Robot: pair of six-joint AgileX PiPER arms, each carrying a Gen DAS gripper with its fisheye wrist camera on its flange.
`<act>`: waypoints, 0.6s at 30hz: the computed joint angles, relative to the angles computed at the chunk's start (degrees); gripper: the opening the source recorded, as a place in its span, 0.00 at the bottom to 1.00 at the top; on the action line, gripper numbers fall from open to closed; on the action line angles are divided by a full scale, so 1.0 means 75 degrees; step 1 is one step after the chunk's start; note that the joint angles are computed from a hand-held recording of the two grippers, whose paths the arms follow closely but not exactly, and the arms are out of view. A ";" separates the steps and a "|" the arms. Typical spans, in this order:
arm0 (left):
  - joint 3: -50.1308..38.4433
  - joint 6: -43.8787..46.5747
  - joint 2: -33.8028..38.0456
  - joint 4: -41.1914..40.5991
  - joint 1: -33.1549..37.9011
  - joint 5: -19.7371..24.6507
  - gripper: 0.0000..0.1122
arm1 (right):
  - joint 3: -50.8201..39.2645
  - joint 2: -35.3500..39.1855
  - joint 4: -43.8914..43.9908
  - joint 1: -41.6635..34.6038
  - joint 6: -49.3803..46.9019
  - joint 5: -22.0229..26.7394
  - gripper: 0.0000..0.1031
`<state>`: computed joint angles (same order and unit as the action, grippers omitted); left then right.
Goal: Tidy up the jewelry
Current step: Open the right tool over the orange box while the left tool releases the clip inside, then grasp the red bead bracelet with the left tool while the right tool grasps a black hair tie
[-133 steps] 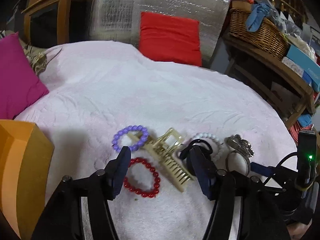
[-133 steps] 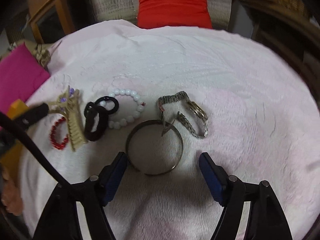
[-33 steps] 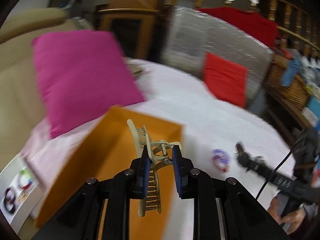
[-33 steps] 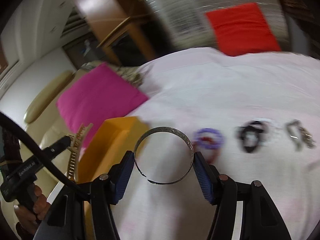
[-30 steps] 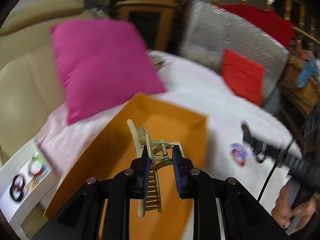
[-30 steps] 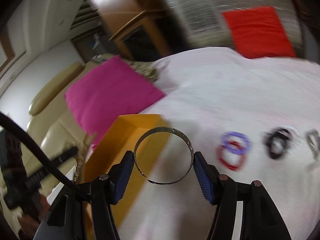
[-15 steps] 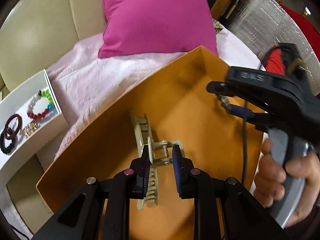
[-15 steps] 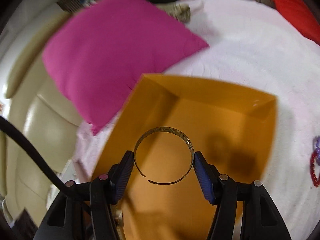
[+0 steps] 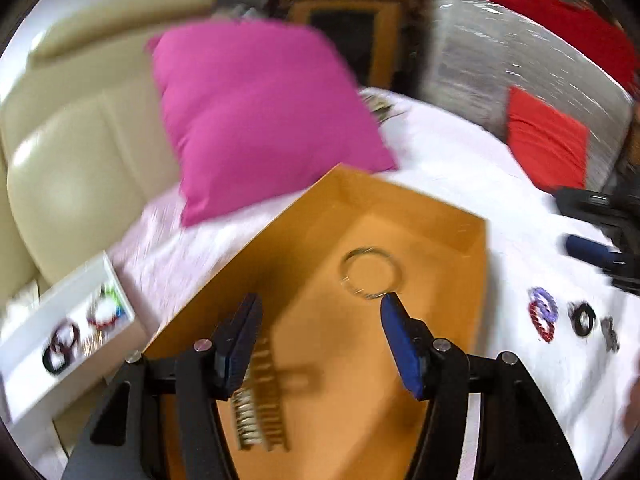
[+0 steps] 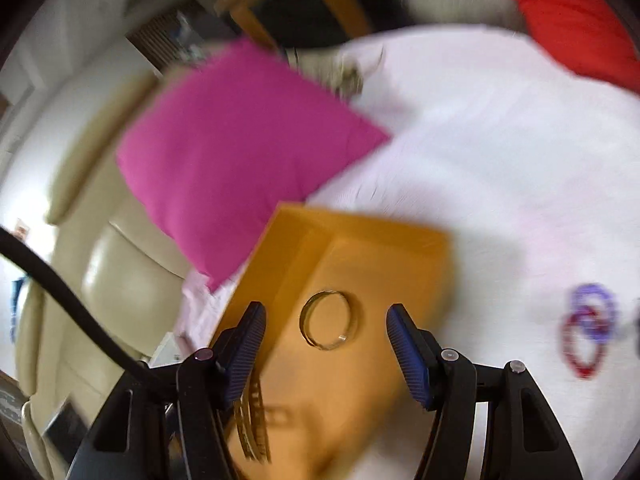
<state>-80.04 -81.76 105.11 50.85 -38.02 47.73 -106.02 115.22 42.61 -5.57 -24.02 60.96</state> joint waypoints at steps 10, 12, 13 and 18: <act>-0.2302 0.1274 0.1561 -0.0092 -0.0767 -0.0155 0.56 | 0.1905 -0.0446 0.1520 -0.4490 -0.1770 0.0728 0.50; -0.2953 0.2070 0.2021 -0.0744 -0.0690 -0.0450 0.56 | 0.1815 -0.0089 0.1702 -0.4843 -0.1806 0.0873 0.46; -0.3240 0.2364 0.2231 -0.0941 -0.0682 -0.0467 0.56 | 0.1772 0.0106 0.1747 -0.4940 -0.1819 0.0892 0.45; -0.5540 0.4013 0.3712 -0.2115 -0.0606 -0.0111 0.55 | 0.0757 0.0990 0.1384 -0.4688 -0.1275 0.1023 0.42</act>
<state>-121.58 -51.66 132.95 34.98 -42.56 46.89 -100.35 122.65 52.99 -40.73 -33.58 68.63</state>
